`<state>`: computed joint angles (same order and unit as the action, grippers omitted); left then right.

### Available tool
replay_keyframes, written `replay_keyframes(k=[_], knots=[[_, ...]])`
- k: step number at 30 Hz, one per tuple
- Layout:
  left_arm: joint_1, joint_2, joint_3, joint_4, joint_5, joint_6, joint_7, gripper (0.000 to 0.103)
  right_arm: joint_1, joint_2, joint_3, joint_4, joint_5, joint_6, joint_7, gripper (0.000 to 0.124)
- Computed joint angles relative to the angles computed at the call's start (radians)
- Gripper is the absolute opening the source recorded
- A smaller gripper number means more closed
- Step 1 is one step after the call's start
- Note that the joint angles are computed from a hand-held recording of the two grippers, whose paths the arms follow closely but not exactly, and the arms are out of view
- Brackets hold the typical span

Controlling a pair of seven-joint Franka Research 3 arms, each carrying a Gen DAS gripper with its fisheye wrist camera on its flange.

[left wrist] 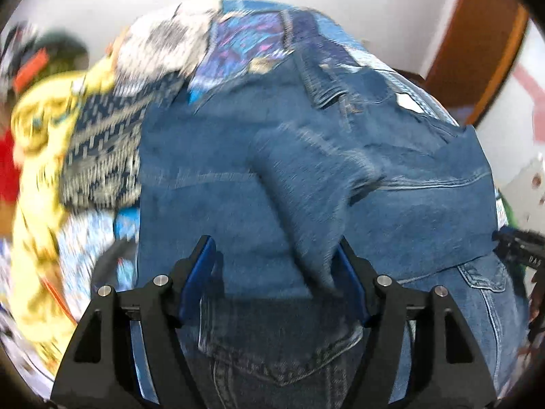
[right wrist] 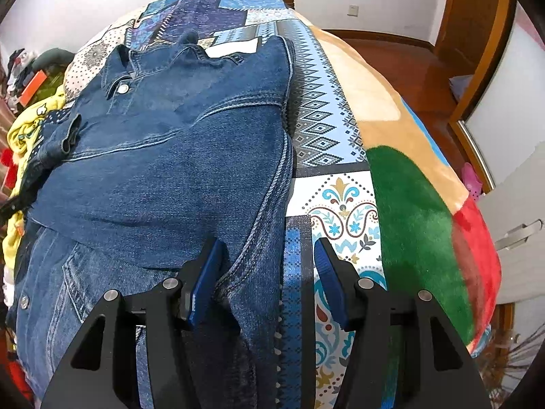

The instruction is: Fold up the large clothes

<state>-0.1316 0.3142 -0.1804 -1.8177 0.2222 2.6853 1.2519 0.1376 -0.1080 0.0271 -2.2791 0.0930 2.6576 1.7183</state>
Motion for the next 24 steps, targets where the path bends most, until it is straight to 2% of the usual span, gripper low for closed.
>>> replay_keyframes(k=[5, 11, 14, 18, 19, 22, 24], knots=[[-0.022, 0.102, -0.011, 0.152, 0.003, -0.046, 0.050, 0.095, -0.001, 0.002, 0.002, -0.002, -0.006, 0.007, 0.027, 0.053], [-0.093, 0.247, 0.047, 0.354, 0.105, -0.209, 0.007, 0.095, 0.003, 0.007, 0.000, 0.003, 0.001, 0.005, 0.024, 0.053], [-0.075, 0.216, 0.051, 0.304, 0.109, -0.166, -0.022, 0.095, 0.005, 0.007, -0.001, 0.002, 0.009, 0.009, 0.014, 0.053], [-0.069, 0.126, 0.104, 0.188, 0.191, -0.096, -0.140, 0.095, 0.005, 0.011, -0.002, 0.002, 0.016, 0.016, 0.008, 0.054], [-0.046, 0.104, 0.097, 0.160, 0.180, -0.086, -0.142, 0.095, 0.005, 0.011, -0.002, 0.003, 0.016, 0.015, 0.009, 0.054], [0.065, 0.045, 0.032, 0.073, 0.027, -0.056, -0.059, 0.097, 0.004, 0.012, 0.001, 0.004, 0.003, 0.017, 0.021, 0.055], [0.099, 0.014, 0.018, 0.022, -0.033, -0.049, -0.027, 0.097, 0.003, 0.012, 0.003, 0.004, -0.012, 0.018, 0.039, 0.055]])
